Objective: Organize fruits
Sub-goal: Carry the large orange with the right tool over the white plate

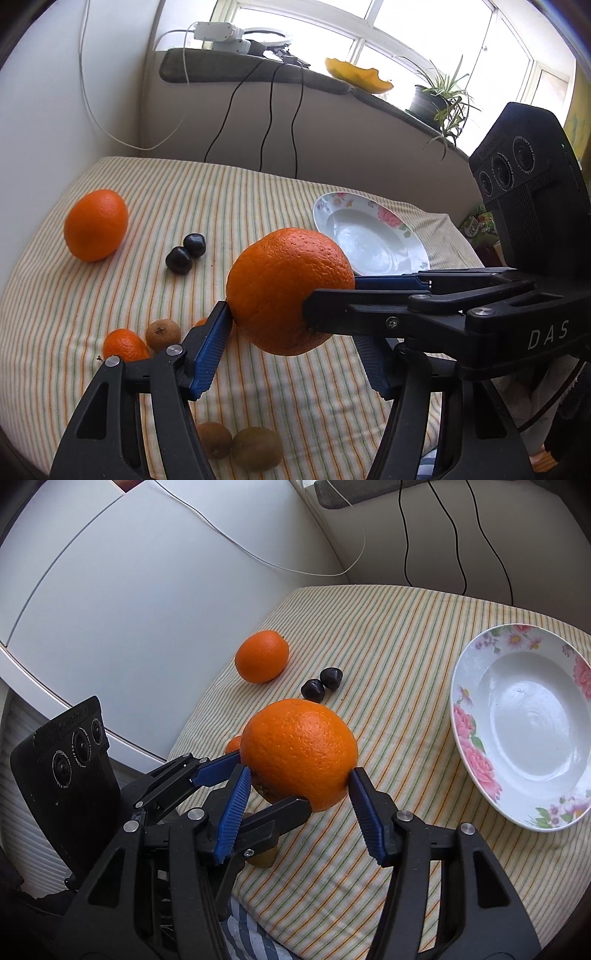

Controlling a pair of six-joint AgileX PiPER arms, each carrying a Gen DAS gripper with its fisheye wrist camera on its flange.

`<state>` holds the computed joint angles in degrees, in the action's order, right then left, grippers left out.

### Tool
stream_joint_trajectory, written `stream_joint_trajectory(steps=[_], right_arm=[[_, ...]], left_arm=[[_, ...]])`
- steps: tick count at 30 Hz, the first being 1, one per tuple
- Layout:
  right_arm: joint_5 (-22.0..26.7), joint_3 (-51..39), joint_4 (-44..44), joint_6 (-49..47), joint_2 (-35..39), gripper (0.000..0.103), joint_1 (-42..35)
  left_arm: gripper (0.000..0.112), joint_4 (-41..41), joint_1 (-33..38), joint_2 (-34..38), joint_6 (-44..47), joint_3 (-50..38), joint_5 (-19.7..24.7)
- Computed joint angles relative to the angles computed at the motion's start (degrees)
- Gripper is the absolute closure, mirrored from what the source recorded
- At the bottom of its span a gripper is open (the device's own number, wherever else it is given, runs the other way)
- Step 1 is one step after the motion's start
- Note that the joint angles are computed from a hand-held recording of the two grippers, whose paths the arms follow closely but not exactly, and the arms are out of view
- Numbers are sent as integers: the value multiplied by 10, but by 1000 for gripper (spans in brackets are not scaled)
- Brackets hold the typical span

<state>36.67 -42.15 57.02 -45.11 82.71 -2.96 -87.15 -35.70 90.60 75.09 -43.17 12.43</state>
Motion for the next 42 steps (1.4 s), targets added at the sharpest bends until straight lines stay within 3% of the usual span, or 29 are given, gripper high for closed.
stream_joint_trajectory(steps=[15, 24, 34, 42], right_arm=[[80, -3, -27, -28, -50, 45, -152], [128, -18, -21, -76, -40, 45, -256], [112, -59, -5, -112, 38, 45, -294], [118, -83, 3, -133, 85, 45, -322]], left_arm=[[48, 201, -64, 74, -193, -127, -4], [48, 306, -89, 136, -303, -215, 8], [47, 494, -105, 220, -500, -335, 53], [47, 549, -109, 265, -561, -400, 90]])
